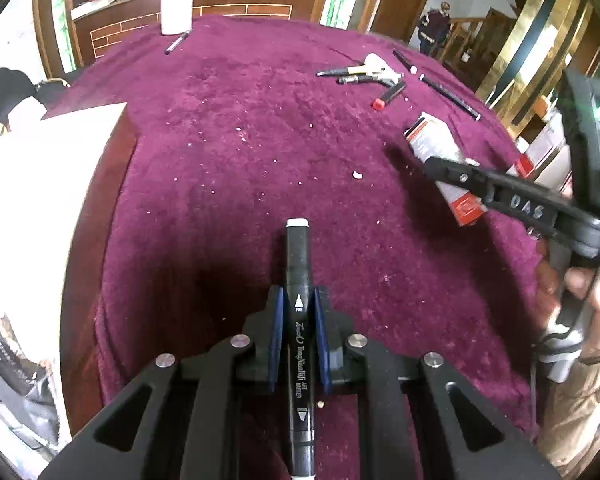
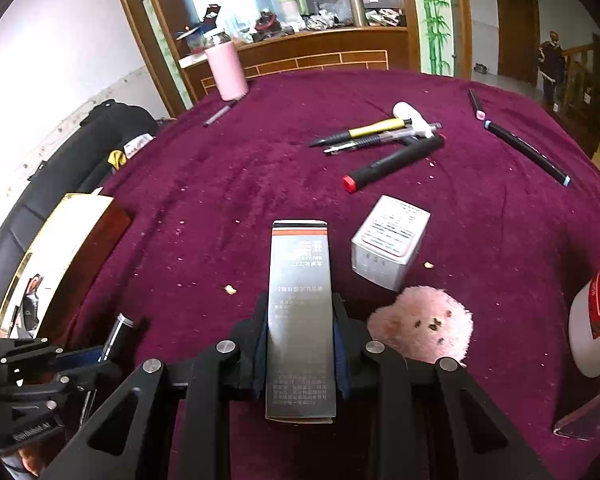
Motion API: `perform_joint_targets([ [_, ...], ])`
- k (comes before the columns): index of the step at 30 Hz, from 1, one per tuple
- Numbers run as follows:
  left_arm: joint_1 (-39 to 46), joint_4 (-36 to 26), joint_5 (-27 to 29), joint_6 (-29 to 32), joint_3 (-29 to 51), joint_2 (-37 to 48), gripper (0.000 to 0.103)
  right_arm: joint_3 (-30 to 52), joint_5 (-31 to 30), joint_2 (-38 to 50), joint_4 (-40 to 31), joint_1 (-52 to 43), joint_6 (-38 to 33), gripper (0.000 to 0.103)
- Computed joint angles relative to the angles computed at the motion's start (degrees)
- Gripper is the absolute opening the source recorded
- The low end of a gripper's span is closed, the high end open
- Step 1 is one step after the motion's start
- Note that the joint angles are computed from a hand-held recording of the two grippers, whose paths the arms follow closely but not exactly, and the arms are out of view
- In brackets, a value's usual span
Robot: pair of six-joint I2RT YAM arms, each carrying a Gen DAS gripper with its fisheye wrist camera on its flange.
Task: Organize objects
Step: 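Carry the black marker and grey-red box over the tray with both tools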
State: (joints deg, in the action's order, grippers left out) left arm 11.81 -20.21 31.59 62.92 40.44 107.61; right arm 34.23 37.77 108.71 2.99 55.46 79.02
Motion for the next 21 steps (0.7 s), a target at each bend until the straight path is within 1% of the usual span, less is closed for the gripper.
perform_joint_targets([
  [3,2.0,-5.5,2.2,0.6,3.1,0.1,0.014,-0.8,0.1,0.1,3.4,0.2,-1.1,0.029],
  [6,4.3,-10.6,4.4,2.7,5.7,0.5,0.014,-0.7,0.0,0.6,5.7,0.5,-2.1,0.029],
  [8,4.7,-11.6,4.5,3.0,6.5,1.5,0.014,-0.3,0.0,1.4,6.7,0.7,-2.5,0.029],
  [11,4.2,-8.4,2.9,1.8,5.3,2.8,0.015,0.6,0.5,2.0,6.6,1.2,-3.0,0.029],
  [14,3.6,-6.4,0.8,1.4,4.2,4.0,0.015,0.6,0.6,2.1,6.9,1.4,-3.1,0.029],
  [15,3.5,-4.6,-0.1,1.2,2.9,3.5,0.018,0.6,0.5,2.2,6.9,1.4,-2.9,0.029],
  [16,3.6,-2.6,-0.8,1.5,1.5,2.8,0.024,0.5,0.5,2.2,6.8,1.4,-2.7,0.029],
  [18,4.9,0.1,-1.3,4.0,-1.2,1.6,0.030,0.3,0.6,1.8,6.7,1.4,-2.4,0.029],
  [21,6.3,4.3,-1.5,7.1,-5.1,-0.5,0.030,0.4,0.8,1.7,6.6,1.5,-2.6,0.029],
])
